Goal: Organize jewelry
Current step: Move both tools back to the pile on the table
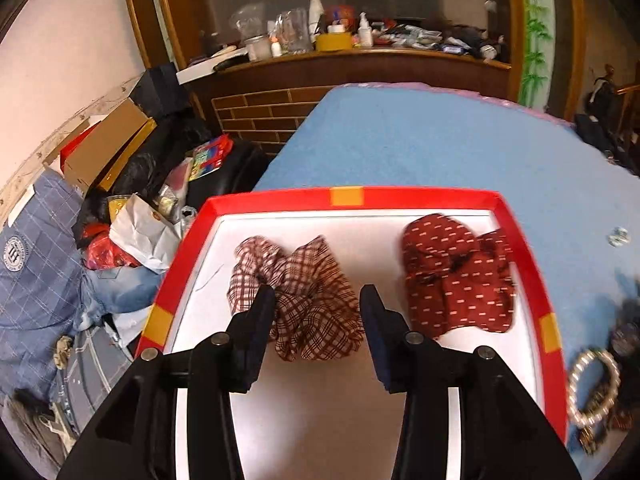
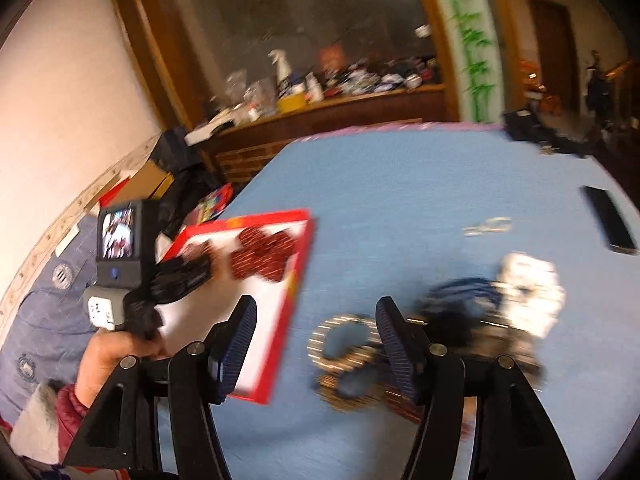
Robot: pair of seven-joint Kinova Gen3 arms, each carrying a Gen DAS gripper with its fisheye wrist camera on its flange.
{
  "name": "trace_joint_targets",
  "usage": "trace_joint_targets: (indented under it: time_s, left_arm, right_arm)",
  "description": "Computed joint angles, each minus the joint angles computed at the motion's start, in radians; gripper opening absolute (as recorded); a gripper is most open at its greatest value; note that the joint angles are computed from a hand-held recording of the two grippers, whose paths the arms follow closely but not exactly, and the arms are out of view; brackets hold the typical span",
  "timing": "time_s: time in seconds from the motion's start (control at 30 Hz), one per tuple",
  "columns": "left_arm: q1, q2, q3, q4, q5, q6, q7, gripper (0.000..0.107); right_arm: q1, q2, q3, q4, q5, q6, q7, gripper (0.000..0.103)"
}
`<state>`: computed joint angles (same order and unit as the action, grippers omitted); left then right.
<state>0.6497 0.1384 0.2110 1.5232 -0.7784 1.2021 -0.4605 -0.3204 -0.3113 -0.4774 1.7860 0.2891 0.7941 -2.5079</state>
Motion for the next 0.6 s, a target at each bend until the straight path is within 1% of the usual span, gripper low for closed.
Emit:
trace_joint_targets:
  time_s: [0.03,0.07,0.1,0.13,0.2,0.3,0.37,0.43,0.5,0.53,0.6]
  left_arm:
    - [0.013,-0.012,0.013,0.018,-0.027,0.001,0.041,0.043]
    - [0.045,-0.041,0.007,0.043,-0.05,-0.006,0.081,0.043]
    - [0.058,-0.064,0.018,0.062,-0.07,-0.009,0.122,0.043]
    - [0.055,-0.084,0.047,0.079,-0.089,-0.009,0.159,0.043]
    - [0.068,-0.13,0.094,0.109,-0.114,-0.021,0.2,0.053]
    - [0.086,-0.179,0.177,0.159,-0.144,-0.073,0.233,0.06]
    - [0.101,-0.185,0.223,0.17,-0.126,-0.116,0.224,0.062]
    - [0.112,-0.182,0.247,0.173,-0.09,-0.169,0.189,0.062]
    - [0.125,-0.165,0.268,0.164,-0.052,-0.211,0.149,0.062]
    - [0.142,-0.153,0.268,0.158,-0.041,-0.226,0.131,0.062]
    - [0.18,-0.113,0.28,0.133,-0.067,-0.209,0.119,0.062]
  right_arm:
    - [0.005,-0.036,0.014,0.021,-0.005,0.004,-0.002,0.068]
    - [0.013,-0.082,0.029,0.053,-0.005,0.006,-0.015,0.069]
    - [0.033,-0.117,0.036,0.074,-0.017,0.005,-0.012,0.07]
    - [0.051,-0.15,0.042,0.097,-0.028,0.007,-0.01,0.07]
    - [0.093,-0.213,0.05,0.14,-0.05,0.014,-0.012,0.07]
    - [0.144,-0.288,0.068,0.206,-0.089,0.014,0.001,0.07]
    - [0.165,-0.327,0.091,0.245,-0.122,0.008,0.016,0.07]
    - [0.169,-0.35,0.124,0.276,-0.157,0.009,0.046,0.07]
    - [0.174,-0.343,0.149,0.291,-0.195,0.0,0.073,0.07]
    - [0.167,-0.339,0.167,0.298,-0.218,-0.008,0.09,0.07]
    - [0.17,-0.342,0.169,0.304,-0.245,-0.009,0.115,0.07]
